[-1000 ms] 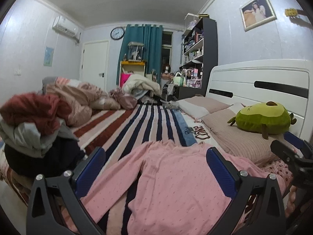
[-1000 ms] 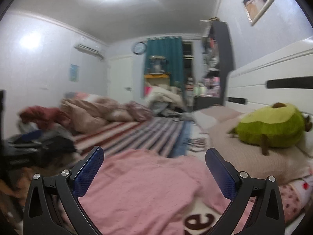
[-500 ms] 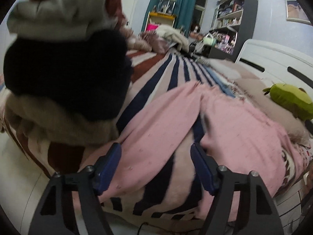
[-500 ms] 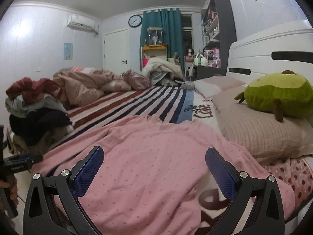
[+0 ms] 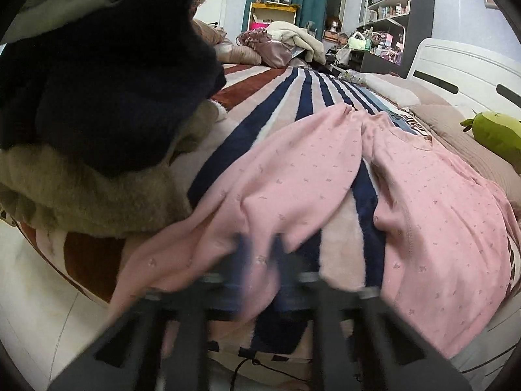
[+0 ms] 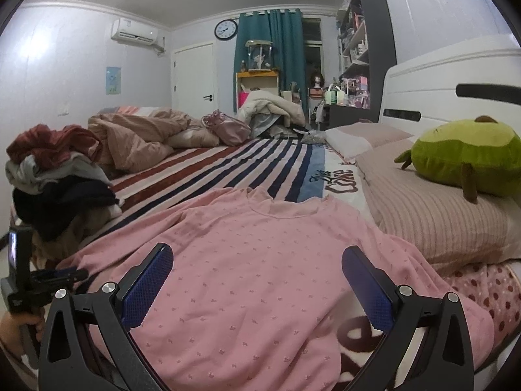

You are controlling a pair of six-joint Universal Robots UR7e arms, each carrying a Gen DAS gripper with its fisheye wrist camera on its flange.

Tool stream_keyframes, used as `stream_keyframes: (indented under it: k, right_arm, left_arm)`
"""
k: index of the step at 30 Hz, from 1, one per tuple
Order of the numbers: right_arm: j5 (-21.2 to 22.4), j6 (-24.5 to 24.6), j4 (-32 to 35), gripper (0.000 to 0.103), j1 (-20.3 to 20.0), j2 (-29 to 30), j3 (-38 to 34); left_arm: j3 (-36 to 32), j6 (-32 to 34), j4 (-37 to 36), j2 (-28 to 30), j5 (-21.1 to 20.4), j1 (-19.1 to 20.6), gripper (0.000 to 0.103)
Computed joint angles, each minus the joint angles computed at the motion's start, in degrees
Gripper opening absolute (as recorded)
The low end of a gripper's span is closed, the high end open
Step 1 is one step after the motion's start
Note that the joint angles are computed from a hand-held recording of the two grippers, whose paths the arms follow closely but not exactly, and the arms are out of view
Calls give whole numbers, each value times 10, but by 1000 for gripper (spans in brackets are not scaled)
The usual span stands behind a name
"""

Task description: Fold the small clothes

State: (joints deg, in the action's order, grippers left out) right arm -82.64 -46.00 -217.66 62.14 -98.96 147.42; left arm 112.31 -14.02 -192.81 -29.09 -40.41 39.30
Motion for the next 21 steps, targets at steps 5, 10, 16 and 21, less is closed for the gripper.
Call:
stream_keyframes:
  k: [5,10,16,21]
  right_arm:
    - [42,6,26,103,-31,-27,1]
    - [116,21,65,103,-88,-69,8]
    - [228,28,111,103,-197,-133,22]
    - [336,50,178,103,-307,-203,24]
  left_arm:
    - [-3,31,-49,-3,21,-25,2]
    - [-36,94,-77,-8,-1,-58,2]
    - [-114,150,-23,28,-92,-87,2]
    - [-223,105,155,100,-204,-68,2]
